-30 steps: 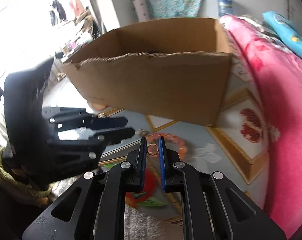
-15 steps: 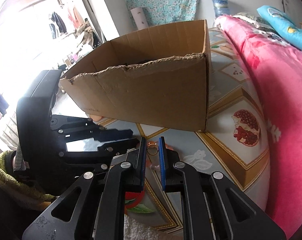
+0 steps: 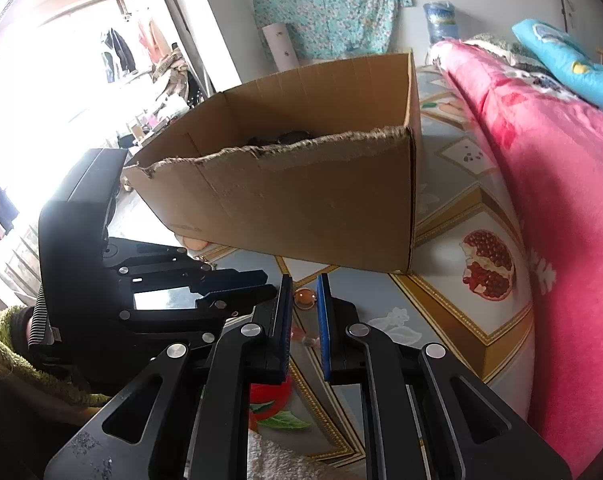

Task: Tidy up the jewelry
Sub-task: 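Carry the gold ring over the box and open the right gripper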

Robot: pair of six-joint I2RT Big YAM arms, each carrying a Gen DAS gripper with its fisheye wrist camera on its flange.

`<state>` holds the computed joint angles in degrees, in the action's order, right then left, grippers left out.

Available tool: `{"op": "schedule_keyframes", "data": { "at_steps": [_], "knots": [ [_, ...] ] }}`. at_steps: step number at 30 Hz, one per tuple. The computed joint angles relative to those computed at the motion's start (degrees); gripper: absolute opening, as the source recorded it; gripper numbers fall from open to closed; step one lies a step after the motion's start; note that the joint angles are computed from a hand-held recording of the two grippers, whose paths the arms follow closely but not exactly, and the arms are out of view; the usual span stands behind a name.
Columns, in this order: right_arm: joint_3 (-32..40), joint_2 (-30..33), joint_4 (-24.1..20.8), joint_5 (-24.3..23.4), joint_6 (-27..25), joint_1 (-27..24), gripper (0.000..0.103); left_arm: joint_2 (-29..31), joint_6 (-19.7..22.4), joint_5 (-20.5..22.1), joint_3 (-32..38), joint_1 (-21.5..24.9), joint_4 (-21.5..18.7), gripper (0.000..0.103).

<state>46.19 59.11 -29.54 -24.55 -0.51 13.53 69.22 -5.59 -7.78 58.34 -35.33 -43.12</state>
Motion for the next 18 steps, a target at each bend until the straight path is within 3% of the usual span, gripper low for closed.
{"op": "schedule_keyframes", "data": {
  "at_steps": [4, 11, 15, 18],
  "knots": [
    [0.6, -1.9, 0.0, 1.6, -1.0, 1.1, 0.010, -3.4, -0.4, 0.6, -0.5, 0.0, 0.0, 0.010],
    [4.6, -3.1, 2.2, 2.1, -1.9, 3.1, 0.010, -10.3, -1.5, 6.8, 2.0, 3.7, 1.5, 0.011],
    [8.8, 0.7, 3.0, 2.5, -0.8, 4.4, 0.010, -9.9, -1.2, 7.8, 4.8, 6.6, 2.9, 0.011],
    [12.6, 5.4, 2.1, 5.5, -0.6, 5.8, 0.010, -6.2, -0.6, 5.3, 8.1, 8.5, 2.4, 0.011]
  ]
}}
